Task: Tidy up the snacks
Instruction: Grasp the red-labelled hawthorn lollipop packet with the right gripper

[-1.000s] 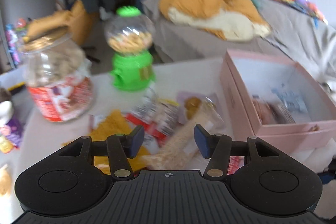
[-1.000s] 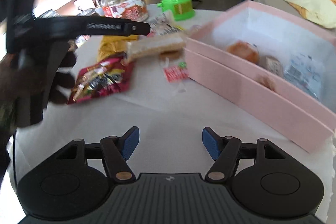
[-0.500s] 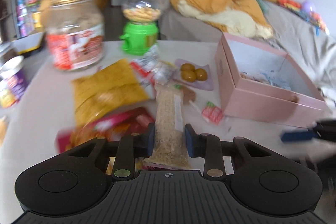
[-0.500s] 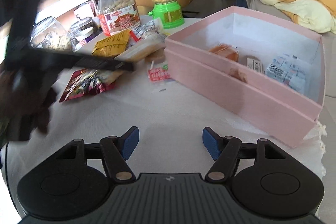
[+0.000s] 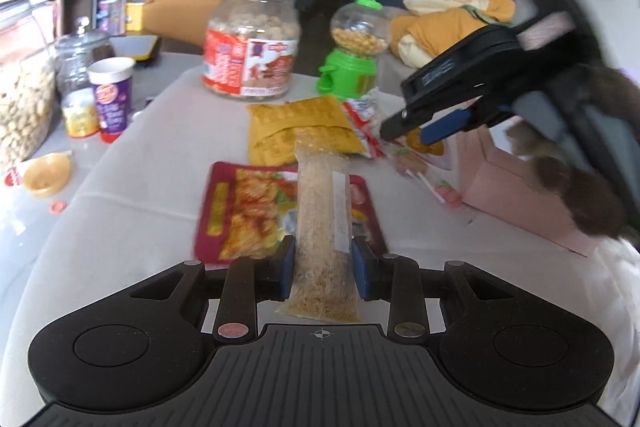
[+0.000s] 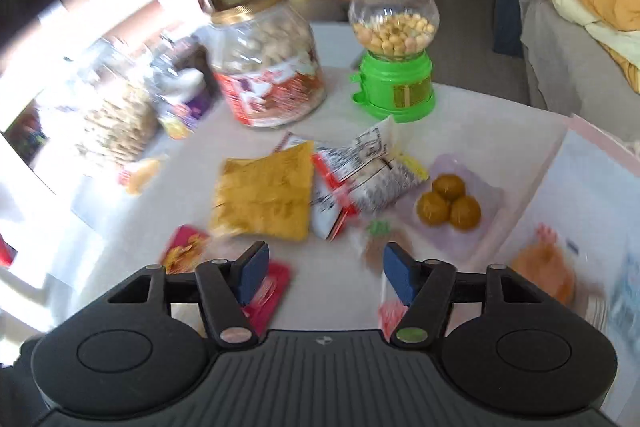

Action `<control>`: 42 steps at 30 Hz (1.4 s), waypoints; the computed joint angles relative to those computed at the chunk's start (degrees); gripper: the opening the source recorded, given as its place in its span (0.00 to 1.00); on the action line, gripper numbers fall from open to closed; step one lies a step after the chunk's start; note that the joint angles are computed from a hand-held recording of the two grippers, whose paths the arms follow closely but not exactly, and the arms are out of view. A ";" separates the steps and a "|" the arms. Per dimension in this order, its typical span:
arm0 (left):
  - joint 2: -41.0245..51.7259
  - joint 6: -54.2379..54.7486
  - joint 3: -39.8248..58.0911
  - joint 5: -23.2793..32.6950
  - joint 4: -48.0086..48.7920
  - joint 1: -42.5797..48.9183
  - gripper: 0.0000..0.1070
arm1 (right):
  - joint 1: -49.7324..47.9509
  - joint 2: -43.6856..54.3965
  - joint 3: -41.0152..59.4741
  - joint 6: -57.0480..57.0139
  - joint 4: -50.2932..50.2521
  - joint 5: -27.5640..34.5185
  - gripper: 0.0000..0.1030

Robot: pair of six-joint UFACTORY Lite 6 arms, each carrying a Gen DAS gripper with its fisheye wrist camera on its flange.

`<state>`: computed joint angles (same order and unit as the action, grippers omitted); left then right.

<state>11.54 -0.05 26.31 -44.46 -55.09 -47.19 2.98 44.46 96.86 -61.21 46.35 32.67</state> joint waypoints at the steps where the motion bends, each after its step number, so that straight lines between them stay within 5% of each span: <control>1: 0.09 0.10 -0.51 -0.77 -1.22 -0.67 0.32 | 1.38 3.31 4.40 6.00 -5.17 -0.88 0.44; 6: -1.89 -8.28 -5.94 -2.60 5.05 1.00 0.32 | 6.03 11.22 12.91 24.88 -23.85 -5.53 0.43; 10: -2.86 -12.63 -8.66 -4.14 6.84 0.66 0.32 | 5.86 10.86 11.92 24.66 -22.73 -5.59 0.43; 16: -2.29 -16.10 -9.00 -5.09 9.10 -0.42 0.32 | 2.37 1.67 -1.05 6.71 -8.52 3.27 0.42; 21: -1.87 -15.69 -6.98 -2.96 11.72 -1.09 0.32 | 0.91 -7.53 -16.73 -5.08 -3.83 -6.27 0.44; 27: -0.07 -15.42 -3.18 -0.12 18.87 -1.26 0.33 | -7.79 -14.95 -30.76 -29.87 12.90 -5.32 0.61; 33: 4.51 -0.96 6.41 4.83 6.58 -3.95 0.32 | -15.76 -21.00 -45.29 -65.64 41.56 -6.17 0.72; 38: 9.04 11.36 13.75 8.43 -3.81 -4.29 0.33 | -19.77 -20.44 -47.72 -75.33 49.27 -1.86 0.72; 42: 9.03 11.08 13.58 8.34 -4.01 -4.04 0.33 | -19.25 -20.49 -49.78 -82.06 56.71 -0.76 0.74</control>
